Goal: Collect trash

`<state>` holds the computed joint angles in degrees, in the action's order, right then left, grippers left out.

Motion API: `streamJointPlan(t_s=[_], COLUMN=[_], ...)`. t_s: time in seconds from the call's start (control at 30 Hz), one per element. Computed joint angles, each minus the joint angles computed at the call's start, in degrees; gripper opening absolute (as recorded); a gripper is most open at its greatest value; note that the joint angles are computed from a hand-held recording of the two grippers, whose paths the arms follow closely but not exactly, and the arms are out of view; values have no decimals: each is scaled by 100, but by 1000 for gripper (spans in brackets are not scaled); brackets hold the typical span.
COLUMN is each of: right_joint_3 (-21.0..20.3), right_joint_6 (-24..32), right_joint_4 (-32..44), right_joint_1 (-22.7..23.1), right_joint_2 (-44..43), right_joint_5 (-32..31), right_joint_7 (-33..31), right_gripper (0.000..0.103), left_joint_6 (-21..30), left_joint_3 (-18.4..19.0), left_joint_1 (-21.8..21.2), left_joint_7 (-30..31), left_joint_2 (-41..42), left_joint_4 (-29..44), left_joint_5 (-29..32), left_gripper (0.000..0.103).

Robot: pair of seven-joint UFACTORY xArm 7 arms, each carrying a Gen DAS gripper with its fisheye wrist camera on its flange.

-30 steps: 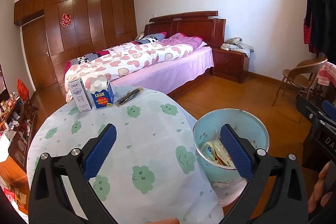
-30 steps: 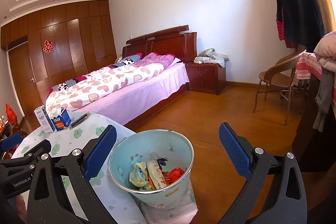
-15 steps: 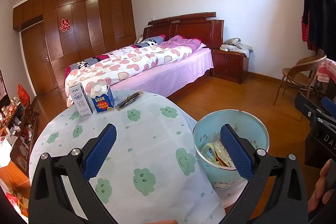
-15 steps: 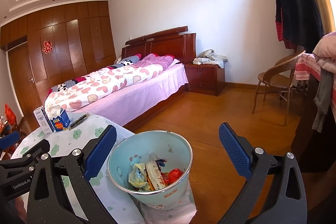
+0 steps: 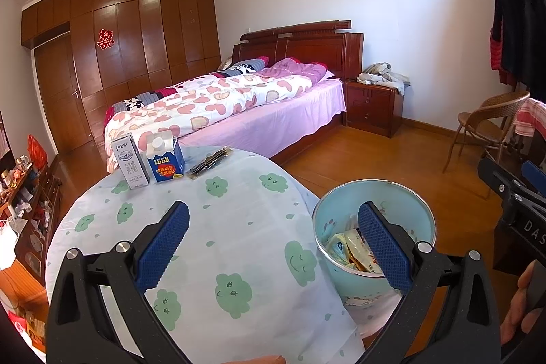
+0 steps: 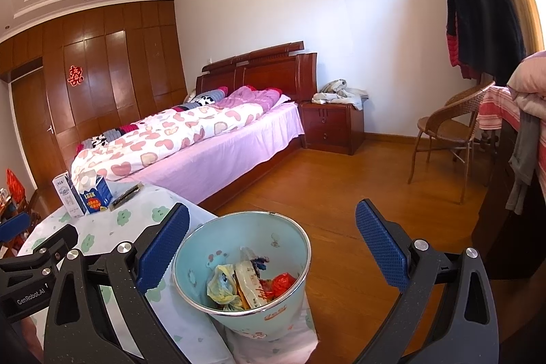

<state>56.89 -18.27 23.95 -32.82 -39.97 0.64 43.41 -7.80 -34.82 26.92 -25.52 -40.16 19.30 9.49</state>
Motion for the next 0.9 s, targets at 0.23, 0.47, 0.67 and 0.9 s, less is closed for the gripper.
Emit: streamJointPlan(t_s=[0.23,0.47,0.67,0.9], right_joint_3=[20,23,27,-2], right_joint_6=[8,10,17,8], right_joint_4=[-2,3,0,-5], right_joint_1=[-10,-29,-31,-19], right_joint_2=[-19,-17,-37,-30], right_joint_5=[-9,-35,-32,-54], right_joint_7=[35,29,47,38], right_gripper=[96,96,96,96], left_joint_6=[1,22,3,-8], left_joint_3=[-66,-42,-37,-28], left_joint_1=[23,-6,-3,-4], left_joint_7=[-40,-49,-98,-93], left_joint_2=[-19,-20,-49,-49], left_joint_4=[21,20,-9,-13], left_joint_5=[-16,-3,-24,-16], left_gripper=[97,97,97,97])
